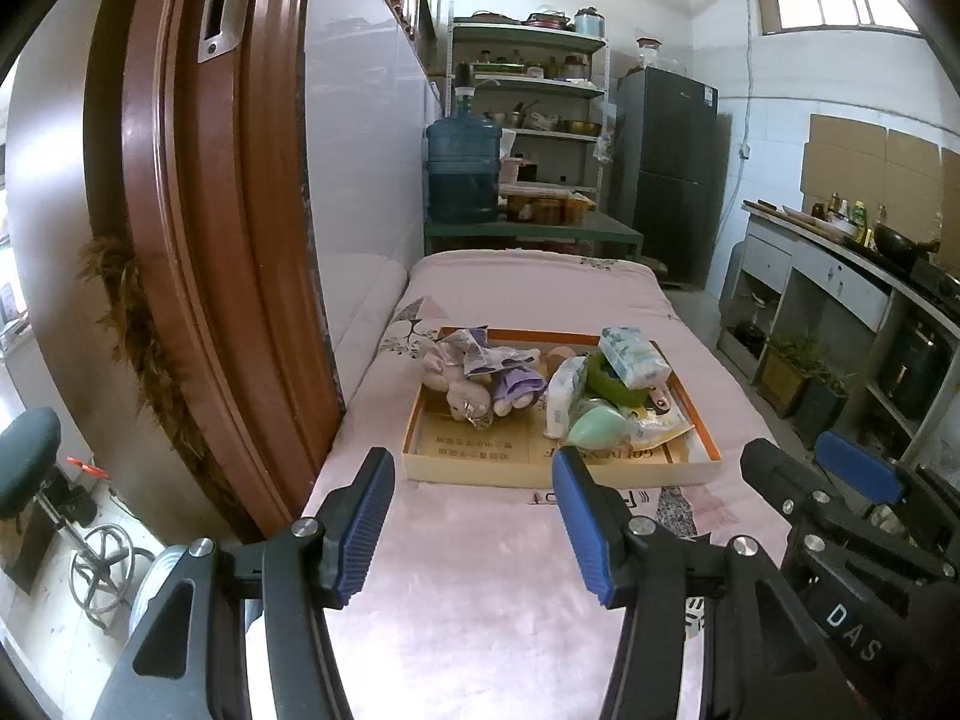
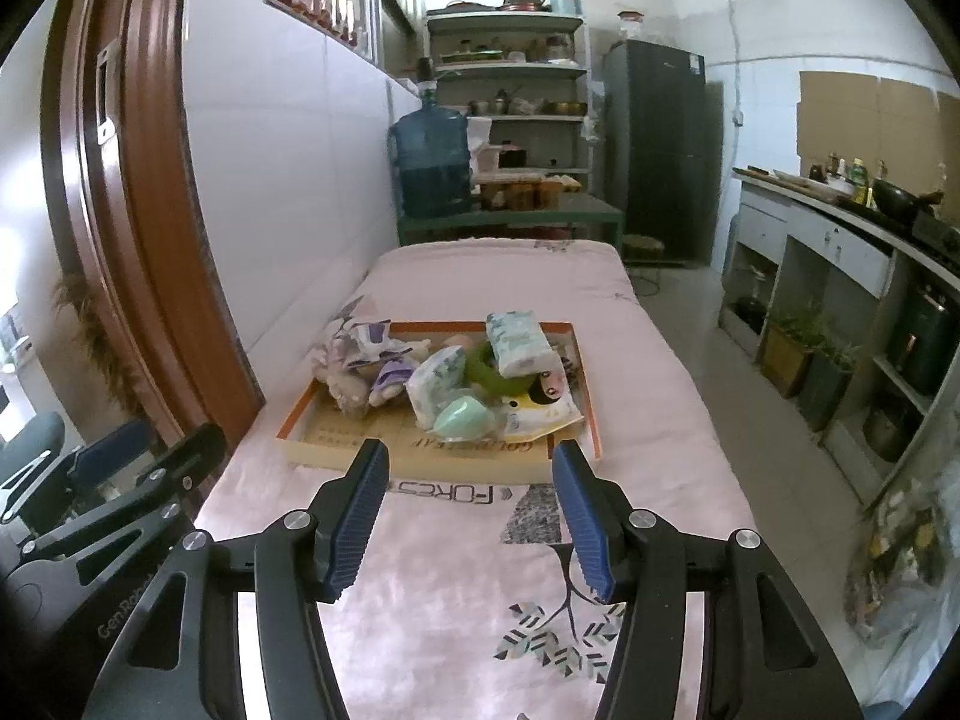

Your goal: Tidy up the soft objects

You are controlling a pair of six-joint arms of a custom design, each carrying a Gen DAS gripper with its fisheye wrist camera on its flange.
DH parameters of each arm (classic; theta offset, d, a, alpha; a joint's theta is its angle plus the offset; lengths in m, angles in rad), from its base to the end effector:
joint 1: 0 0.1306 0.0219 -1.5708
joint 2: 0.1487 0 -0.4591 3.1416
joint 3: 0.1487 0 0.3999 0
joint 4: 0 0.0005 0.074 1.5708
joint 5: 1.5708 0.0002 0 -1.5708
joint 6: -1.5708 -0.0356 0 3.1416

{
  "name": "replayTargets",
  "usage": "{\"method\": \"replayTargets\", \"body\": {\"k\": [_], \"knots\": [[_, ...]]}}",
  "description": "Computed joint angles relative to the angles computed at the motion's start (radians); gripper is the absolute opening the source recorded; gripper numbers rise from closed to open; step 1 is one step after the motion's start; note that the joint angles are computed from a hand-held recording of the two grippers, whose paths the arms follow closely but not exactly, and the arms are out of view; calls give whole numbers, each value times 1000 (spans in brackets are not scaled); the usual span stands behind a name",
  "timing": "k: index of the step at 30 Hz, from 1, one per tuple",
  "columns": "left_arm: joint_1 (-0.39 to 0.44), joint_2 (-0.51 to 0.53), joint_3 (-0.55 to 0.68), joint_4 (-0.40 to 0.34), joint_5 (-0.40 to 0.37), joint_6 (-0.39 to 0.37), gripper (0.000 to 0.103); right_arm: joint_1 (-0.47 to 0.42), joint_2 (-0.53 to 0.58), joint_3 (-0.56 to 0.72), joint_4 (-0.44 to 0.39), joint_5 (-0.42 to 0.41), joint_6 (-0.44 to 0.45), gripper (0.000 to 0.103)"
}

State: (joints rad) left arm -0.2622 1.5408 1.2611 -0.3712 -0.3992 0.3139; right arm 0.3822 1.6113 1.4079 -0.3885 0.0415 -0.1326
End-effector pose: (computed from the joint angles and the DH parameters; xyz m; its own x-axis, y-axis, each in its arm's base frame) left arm 0.5303 -0.1285 0.4112 -0.5381 -0.1501 -0.8294 -0.2376 0.9711 -0.0216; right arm 0.5488 0.2185 0.4394 -0.5582 -0.0820 -0.8257 -0.2692 0.9592 0.0868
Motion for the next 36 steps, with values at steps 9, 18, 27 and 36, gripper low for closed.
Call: {"method": "replayTargets", "body": {"k": [9, 18, 27, 36], "knots": [[-1, 1, -1, 2, -3, 1, 54, 3, 0, 1, -8, -8, 0, 59], [2, 0, -2, 4, 2, -2, 54, 3, 3, 3, -7, -10, 5, 59], [1, 4, -3, 4, -4, 4, 54, 9, 10, 10, -12, -15, 9, 59], [5, 7, -3, 6, -2, 3, 54, 11, 14, 13, -15, -18, 9, 59]]}}
